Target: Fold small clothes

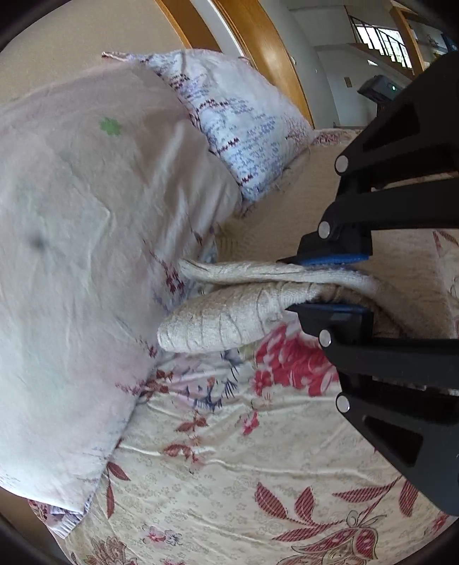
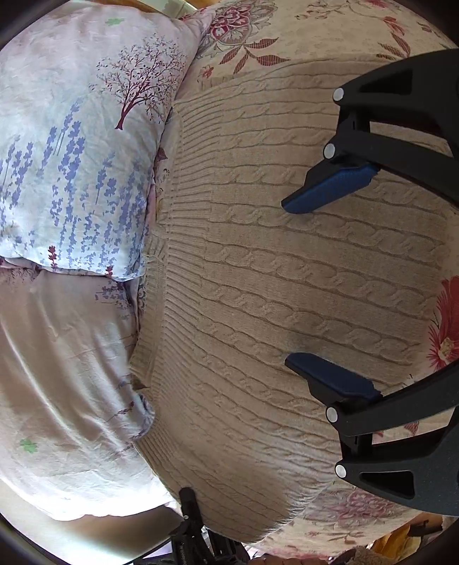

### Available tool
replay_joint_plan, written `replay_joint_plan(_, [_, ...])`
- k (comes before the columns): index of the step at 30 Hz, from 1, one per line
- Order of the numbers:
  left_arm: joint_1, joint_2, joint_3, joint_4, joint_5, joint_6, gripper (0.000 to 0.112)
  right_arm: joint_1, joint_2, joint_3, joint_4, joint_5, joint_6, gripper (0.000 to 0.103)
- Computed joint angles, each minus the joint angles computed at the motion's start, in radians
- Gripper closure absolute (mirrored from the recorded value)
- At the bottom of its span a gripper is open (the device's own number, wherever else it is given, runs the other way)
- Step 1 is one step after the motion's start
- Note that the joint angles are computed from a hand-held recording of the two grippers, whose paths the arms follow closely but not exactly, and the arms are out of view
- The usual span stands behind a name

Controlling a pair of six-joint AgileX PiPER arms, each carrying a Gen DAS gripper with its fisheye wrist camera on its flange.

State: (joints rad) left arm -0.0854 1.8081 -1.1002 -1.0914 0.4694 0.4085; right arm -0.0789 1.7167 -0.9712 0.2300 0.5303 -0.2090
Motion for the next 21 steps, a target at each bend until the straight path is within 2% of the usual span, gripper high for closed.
replay_joint_plan(3, [-0.052,-0.027,-0.034,-0.04,-0.006,0.011,0.097,-0.035,-0.022,0.011,0.095,0.015,-0.086,0.02])
replay_joint_plan(8, [-0.167,-0.013,-0.144,-0.028,-0.002,-0.037,0.097,-0.09,-0.05,0.02,0.148,0.048,-0.148,0.02])
replay_joint_plan(16, [-0.338,0.172,-0.344,0.096,0.004,-0.218,0.097,-0.226,-0.11,0.047,0.229,0.102,-0.266,0.02])
replay_joint_plan(18, [-0.367,0.23,-0.383,0.125,0.013,-0.278,0.097,-0.295,-0.107,0.034,0.308,0.159,-0.341,0.02])
replay_joint_plan(21, [-0.394,0.295,-0.425,0.128,0.018,-0.324,0.097,-0.452,-0.053,-0.009,0.534,0.337,-0.492,0.02])
